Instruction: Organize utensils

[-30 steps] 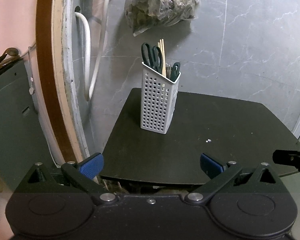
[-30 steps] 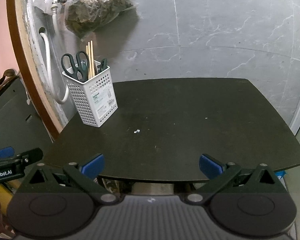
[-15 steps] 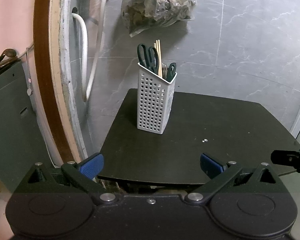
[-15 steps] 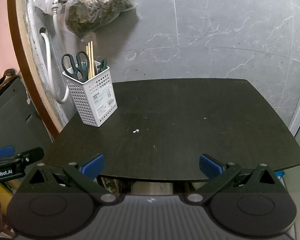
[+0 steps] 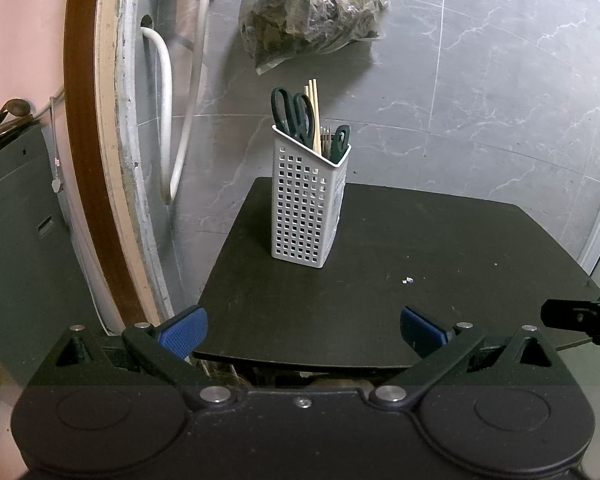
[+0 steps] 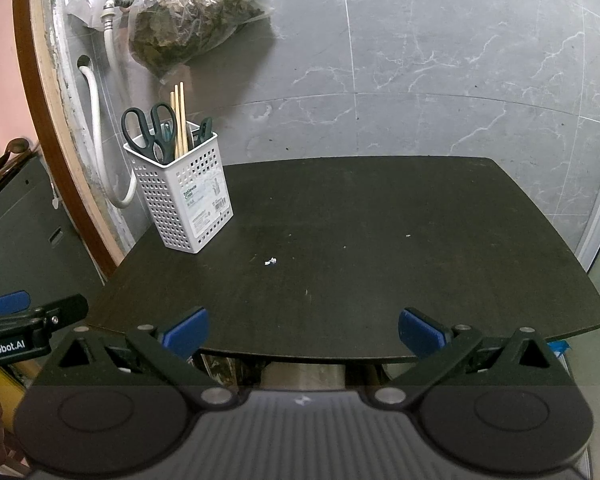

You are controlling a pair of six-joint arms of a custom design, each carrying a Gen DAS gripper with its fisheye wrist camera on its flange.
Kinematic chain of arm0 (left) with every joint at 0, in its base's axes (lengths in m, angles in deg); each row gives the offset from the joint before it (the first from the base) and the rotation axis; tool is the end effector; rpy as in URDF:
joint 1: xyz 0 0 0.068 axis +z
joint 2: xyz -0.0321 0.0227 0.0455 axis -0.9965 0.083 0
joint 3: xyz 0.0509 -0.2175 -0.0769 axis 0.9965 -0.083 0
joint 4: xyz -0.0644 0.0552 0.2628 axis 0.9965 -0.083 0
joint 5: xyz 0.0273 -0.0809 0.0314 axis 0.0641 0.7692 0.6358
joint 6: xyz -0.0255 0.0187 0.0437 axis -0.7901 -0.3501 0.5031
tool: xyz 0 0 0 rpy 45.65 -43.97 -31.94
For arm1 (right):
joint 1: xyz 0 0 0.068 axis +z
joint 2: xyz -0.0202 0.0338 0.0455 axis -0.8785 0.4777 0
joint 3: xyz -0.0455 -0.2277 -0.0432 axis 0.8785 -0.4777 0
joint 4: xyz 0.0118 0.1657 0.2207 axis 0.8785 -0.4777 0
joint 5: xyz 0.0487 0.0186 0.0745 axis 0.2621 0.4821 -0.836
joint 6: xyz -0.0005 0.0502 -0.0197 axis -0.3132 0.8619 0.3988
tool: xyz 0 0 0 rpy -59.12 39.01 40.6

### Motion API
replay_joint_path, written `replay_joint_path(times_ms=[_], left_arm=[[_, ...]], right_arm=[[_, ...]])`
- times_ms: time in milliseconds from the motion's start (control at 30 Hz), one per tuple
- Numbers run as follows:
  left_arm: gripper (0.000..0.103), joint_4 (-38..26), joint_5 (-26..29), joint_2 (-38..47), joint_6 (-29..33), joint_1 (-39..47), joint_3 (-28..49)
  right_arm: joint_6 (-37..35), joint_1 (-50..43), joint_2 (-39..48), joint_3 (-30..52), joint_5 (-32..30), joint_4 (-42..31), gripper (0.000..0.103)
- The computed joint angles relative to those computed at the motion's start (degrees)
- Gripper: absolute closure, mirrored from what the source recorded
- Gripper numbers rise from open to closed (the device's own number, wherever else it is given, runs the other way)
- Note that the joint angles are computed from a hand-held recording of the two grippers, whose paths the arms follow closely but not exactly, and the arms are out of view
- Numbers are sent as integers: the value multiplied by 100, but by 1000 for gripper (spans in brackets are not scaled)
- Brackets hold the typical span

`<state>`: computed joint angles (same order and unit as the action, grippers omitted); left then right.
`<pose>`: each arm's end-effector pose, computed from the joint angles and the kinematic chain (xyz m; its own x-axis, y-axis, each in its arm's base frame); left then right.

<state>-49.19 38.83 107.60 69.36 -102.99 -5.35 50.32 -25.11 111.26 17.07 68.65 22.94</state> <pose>0.3118 -0.0931 0.1323 -0.5326 -0.0056 -0.8464 0.0639 0.9969 -0.0468 0.2933 0.1970 0.1036 -0.5620 0.1125 -0.8195 -0.0020 0.9905 0.1373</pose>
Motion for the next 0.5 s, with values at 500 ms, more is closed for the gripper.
replay_joint_path(times_ms=[500], left_arm=[[1,1,29,7,9,27,2]], right_arm=[[-9,8,12,17,9,-13,0]])
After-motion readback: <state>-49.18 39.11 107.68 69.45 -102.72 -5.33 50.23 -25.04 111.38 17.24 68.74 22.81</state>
